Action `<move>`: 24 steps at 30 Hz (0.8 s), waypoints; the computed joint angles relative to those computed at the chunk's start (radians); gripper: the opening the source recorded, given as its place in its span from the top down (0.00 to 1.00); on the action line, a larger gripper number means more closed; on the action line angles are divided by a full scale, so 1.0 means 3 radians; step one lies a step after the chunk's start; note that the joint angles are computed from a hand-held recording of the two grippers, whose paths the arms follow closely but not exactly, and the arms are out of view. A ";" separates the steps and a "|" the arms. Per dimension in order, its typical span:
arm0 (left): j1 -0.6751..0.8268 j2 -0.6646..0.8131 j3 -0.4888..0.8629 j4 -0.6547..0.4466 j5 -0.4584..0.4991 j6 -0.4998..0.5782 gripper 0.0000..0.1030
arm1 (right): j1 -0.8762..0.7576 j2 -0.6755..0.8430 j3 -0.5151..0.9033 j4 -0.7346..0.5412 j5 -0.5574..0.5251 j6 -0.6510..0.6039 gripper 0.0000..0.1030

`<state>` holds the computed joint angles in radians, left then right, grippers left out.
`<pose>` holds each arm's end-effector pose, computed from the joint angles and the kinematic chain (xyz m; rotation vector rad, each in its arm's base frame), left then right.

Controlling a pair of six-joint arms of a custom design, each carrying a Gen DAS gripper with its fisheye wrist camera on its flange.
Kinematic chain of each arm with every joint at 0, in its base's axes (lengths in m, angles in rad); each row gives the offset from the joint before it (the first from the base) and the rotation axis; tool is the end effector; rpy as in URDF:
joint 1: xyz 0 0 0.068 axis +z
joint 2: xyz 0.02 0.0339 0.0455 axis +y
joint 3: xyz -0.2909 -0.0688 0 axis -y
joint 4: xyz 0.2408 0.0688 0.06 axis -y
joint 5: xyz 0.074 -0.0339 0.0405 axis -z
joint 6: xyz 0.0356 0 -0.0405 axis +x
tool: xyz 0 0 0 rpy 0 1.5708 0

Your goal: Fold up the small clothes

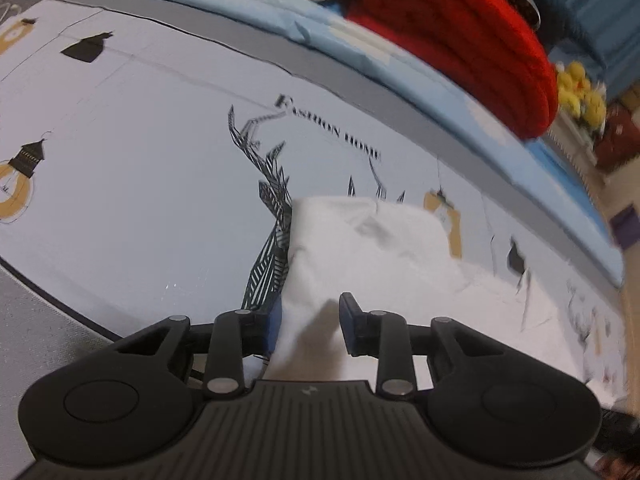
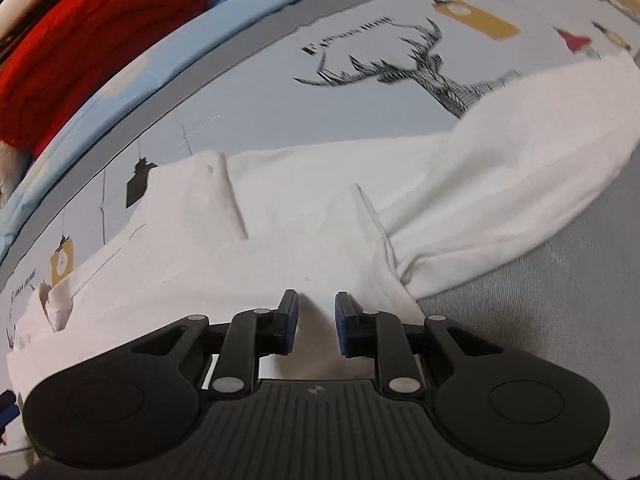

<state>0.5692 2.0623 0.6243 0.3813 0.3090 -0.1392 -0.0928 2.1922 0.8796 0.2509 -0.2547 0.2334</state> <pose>0.2600 0.1535 0.0453 -0.7914 2.4431 -0.2465 0.3610 -0.0246 0.0378 0.3401 2.6059 0.3835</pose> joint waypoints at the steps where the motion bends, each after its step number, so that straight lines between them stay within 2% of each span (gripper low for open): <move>1: -0.0092 0.0016 0.0001 -0.0006 -0.0262 0.0077 1.00 | -0.0016 -0.0018 -0.0003 0.0004 -0.0006 -0.0013 0.80; 3: -0.0202 -0.0005 -0.0050 0.0107 -0.0692 0.0115 1.00 | -0.0033 -0.0020 -0.0002 0.0041 -0.0030 0.0038 0.80; 4: -0.0196 -0.0037 -0.0074 0.0137 -0.0740 0.0114 1.00 | -0.0027 -0.0013 0.0022 0.0038 -0.0030 0.0072 0.80; 6: -0.0166 -0.0214 -0.0143 0.0139 -0.0662 0.0012 1.00 | -0.0054 -0.0043 0.0021 0.0052 -0.0058 0.0086 0.80; 7: -0.0165 -0.0318 -0.0218 0.0208 -0.0500 -0.0017 1.00 | -0.0060 -0.0089 0.0006 0.0034 -0.0072 0.0085 0.80; 9: -0.0206 -0.0439 -0.0262 0.0139 -0.0255 0.0083 0.99 | -0.0087 -0.0154 -0.0032 0.0030 -0.0109 0.0066 0.80; 11: -0.0312 -0.0409 -0.0248 -0.0009 -0.0172 0.0187 0.95 | -0.0119 -0.0169 -0.0029 -0.0029 -0.0139 0.0070 0.80; 13: -0.0407 -0.0148 -0.0042 -0.0394 -0.0276 0.0249 0.83 | -0.0178 -0.0113 0.0032 -0.0160 -0.0218 0.0109 0.80; 14: -0.0452 0.0000 0.0048 -0.0551 -0.0395 0.0243 0.81 | -0.0217 -0.0047 0.0107 -0.0304 -0.0251 0.0133 0.80; 15: -0.0471 0.0021 -0.0030 -0.0389 -0.0429 0.0222 0.81 | -0.0260 0.0022 0.0173 -0.0430 -0.0288 0.0154 0.80; 18: -0.0676 -0.0307 -0.0206 -0.0351 -0.0608 0.0203 0.77 | -0.0344 0.0021 0.0140 -0.0462 -0.0395 0.0142 0.80; 20: -0.0745 -0.0483 -0.0358 -0.0235 -0.0433 0.0205 0.72 | -0.0347 -0.0096 0.0016 -0.0357 -0.0357 0.0077 0.80; 22: -0.0804 -0.0436 -0.0396 -0.0222 -0.0281 0.0173 0.68 | -0.0372 -0.0134 -0.0038 -0.0330 -0.0350 0.0025 0.80; 24: -0.0936 -0.0215 -0.0279 -0.0422 -0.0485 0.0146 0.65 | -0.0449 -0.0088 0.0019 -0.0479 -0.0384 0.0028 0.80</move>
<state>0.2883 1.9979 0.5407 0.2548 0.1634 -0.0954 -0.2276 2.1660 0.8852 0.1071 -0.3700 0.2418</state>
